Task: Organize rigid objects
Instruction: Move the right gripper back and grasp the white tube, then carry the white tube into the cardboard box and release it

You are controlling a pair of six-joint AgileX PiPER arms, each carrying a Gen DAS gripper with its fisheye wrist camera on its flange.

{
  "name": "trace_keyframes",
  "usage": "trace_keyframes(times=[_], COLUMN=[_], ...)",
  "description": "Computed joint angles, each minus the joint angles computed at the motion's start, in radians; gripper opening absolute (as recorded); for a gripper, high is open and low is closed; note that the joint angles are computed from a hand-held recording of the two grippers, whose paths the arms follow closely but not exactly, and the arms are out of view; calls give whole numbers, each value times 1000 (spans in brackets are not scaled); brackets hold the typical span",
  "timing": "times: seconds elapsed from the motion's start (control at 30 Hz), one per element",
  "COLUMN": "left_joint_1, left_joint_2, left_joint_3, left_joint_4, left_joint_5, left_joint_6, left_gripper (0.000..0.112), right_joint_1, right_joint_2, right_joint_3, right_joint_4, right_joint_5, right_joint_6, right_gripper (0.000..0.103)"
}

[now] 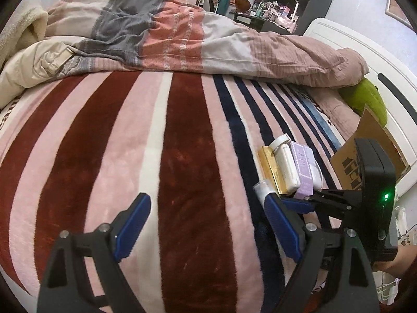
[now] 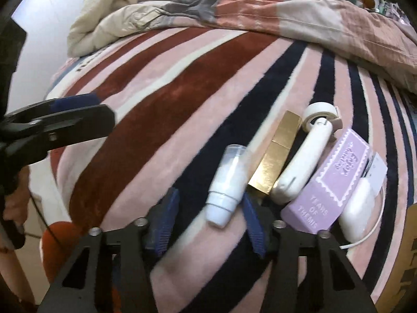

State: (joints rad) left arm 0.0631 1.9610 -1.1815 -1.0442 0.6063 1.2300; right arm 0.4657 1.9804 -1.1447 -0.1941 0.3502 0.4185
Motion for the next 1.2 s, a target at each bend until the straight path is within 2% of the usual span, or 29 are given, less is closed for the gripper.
trace_keyframes(times=[0.03, 0.2, 0.33, 0.4, 0.67, 0.8, 0.87, 0.9, 1.03, 1.2], left_joint_1=[-1, -21, -38, -47, -129, -212, -267, -286, -408, -552], left_joint_2=[-3, -20, -58, -76, -137, -145, -126, -113, -36, 110], left_joint_3=[1, -6, -6, -10, -73, -135, -194, -222, -390, -660], left_joint_4=[4, 69, 69, 70, 41, 23, 15, 8, 52, 173], left_joint_5=[-1, 2, 41, 64, 215, 250, 280, 295, 319, 373], left_joint_6=[-6, -78, -86, -102, -170, -215, -232, -242, -338, -507], left_gripper=[87, 87, 87, 87, 84, 65, 50, 46, 43, 43], right_joint_1=[7, 24, 9, 0, -62, -146, -205, -243, -404, -663], right_joint_2=[-1, -39, -106, -137, -383, -513, -581, -613, -698, -766], right_joint_3=[7, 44, 87, 85, 189, 237, 263, 272, 287, 280], right_joint_4=[-72, -180, -45, 70, 424, 631, 696, 727, 813, 873], right_joint_5=[-13, -31, -69, -44, -57, -12, 10, 26, 110, 258], right_joint_6=[68, 128, -33, -177, -657, -924, -1022, -1071, -1208, -1354], right_gripper=[21, 20, 20, 20, 20, 20, 20, 20, 20, 20])
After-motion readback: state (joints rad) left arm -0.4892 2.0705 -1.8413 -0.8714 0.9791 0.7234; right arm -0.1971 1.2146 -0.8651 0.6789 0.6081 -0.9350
